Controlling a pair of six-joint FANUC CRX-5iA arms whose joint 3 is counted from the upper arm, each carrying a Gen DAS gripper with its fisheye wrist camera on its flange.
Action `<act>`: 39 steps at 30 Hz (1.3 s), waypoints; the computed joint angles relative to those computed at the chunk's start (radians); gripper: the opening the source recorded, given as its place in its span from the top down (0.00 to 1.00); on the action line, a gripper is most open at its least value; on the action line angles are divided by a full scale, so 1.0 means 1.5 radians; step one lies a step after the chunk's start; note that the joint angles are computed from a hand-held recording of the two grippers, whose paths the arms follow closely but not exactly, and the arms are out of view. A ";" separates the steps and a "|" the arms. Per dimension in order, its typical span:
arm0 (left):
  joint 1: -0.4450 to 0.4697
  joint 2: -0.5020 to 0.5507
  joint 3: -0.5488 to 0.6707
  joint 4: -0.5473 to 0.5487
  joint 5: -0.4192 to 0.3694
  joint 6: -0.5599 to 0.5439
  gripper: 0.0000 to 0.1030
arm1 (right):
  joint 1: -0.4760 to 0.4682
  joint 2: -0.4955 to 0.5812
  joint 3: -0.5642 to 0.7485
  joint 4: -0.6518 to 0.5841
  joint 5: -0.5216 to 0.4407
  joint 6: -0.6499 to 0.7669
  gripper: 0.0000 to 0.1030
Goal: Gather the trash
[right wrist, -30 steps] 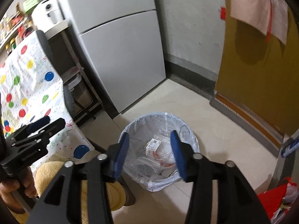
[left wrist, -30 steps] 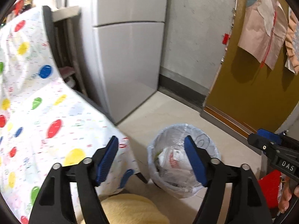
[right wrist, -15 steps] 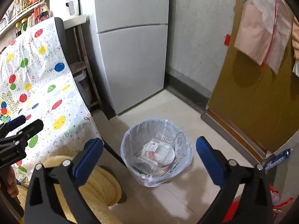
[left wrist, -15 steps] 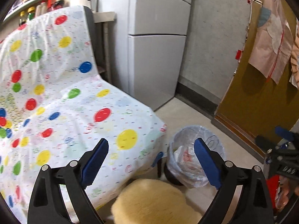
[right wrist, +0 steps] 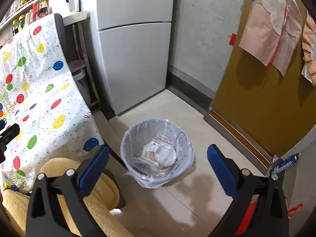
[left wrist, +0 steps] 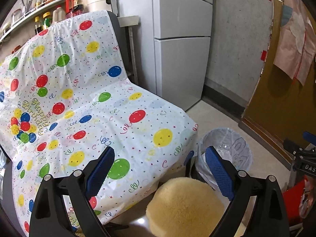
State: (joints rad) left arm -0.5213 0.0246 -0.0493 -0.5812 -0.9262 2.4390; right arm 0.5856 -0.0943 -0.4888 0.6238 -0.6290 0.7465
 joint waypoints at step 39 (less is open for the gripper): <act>0.002 0.003 0.003 0.004 0.004 0.010 0.10 | -0.005 0.016 0.008 -0.023 -0.003 0.015 0.06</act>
